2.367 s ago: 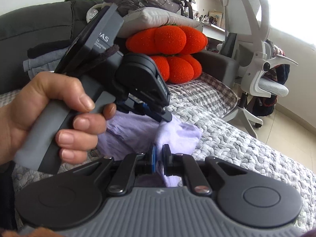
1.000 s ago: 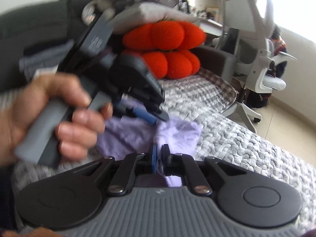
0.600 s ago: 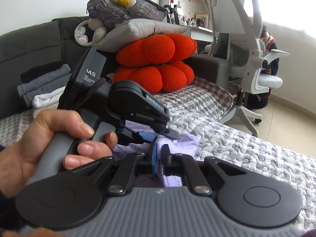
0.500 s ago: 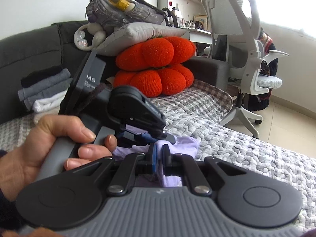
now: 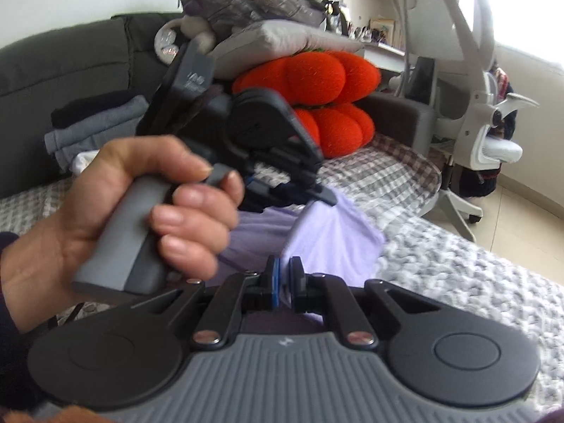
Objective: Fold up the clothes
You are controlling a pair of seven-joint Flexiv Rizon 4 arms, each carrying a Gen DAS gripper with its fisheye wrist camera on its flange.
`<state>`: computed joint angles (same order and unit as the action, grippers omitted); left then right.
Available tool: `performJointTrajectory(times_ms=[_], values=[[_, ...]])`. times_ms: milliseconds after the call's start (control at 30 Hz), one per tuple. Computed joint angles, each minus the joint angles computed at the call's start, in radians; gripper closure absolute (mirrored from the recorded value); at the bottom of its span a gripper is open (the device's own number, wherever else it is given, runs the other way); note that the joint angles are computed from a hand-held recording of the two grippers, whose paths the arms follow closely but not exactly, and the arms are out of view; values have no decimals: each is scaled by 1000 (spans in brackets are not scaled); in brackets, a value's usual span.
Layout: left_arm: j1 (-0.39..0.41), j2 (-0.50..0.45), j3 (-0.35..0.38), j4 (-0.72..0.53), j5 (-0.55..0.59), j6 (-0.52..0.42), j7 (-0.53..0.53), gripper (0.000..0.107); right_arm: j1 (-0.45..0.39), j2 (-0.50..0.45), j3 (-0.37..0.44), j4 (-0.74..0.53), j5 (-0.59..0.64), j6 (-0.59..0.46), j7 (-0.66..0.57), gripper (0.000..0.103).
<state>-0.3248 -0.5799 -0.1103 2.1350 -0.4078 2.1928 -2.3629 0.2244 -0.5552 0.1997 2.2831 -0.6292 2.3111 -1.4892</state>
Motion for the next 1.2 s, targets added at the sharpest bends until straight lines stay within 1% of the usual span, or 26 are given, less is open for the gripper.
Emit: performJointTrajectory(times_ms=[33,67,200,267,300,400,533,600,633,733,767,833,867,900,967,1000,1100,1133,1200], values=[[8,2,-2,3,7,-3,-1,101,14,1,0,0,14,-12,1,96],[19,5,-5,8,18,-6,-4,101,11,-2,10,-7,11,-27,26,95],[122,15,-49,35,137,-15,-49,102,-2,-17,45,-33,-11,-82,136,96],[168,20,-66,46,192,-22,-68,102,-3,-22,53,-45,-19,-95,171,96],[160,29,-51,53,192,-27,-58,102,-2,-26,55,-51,-21,-100,185,96],[137,54,-10,71,183,-25,-23,102,-42,-42,86,-73,-91,-122,274,96],[167,64,-10,99,217,16,-21,104,-69,-54,118,-94,-157,-156,390,96],[185,68,-12,111,237,28,-22,104,-57,-51,116,-99,-151,-163,423,96],[199,68,-17,116,249,25,-25,104,-37,-49,107,-99,-131,-162,424,96],[287,68,-71,124,343,-3,-59,104,10,-45,90,-99,-73,-170,433,96],[316,70,-91,129,370,-20,-76,104,14,-45,90,-98,-62,-171,438,96],[371,76,-132,142,426,-42,-108,102,-8,-49,107,-100,-75,-170,470,96],[400,76,-154,147,457,-44,-126,94,-8,-44,105,-97,-71,-163,472,96],[419,77,-170,150,479,-45,-140,80,-8,-40,102,-94,-67,-156,474,96],[410,75,-164,155,482,-24,-161,67,-12,-39,101,-95,-73,-147,482,96],[414,71,-170,151,494,-22,-169,66,-14,-39,100,-96,-76,-142,487,96],[467,54,-226,129,557,-56,-196,62,-12,-38,92,-98,-78,-132,496,96],[469,52,-234,122,558,-73,-199,62,-12,-39,91,-98,-81,-130,500,96],[433,58,-213,106,538,-109,-170,61,-13,-43,89,-105,-90,-123,504,96]])
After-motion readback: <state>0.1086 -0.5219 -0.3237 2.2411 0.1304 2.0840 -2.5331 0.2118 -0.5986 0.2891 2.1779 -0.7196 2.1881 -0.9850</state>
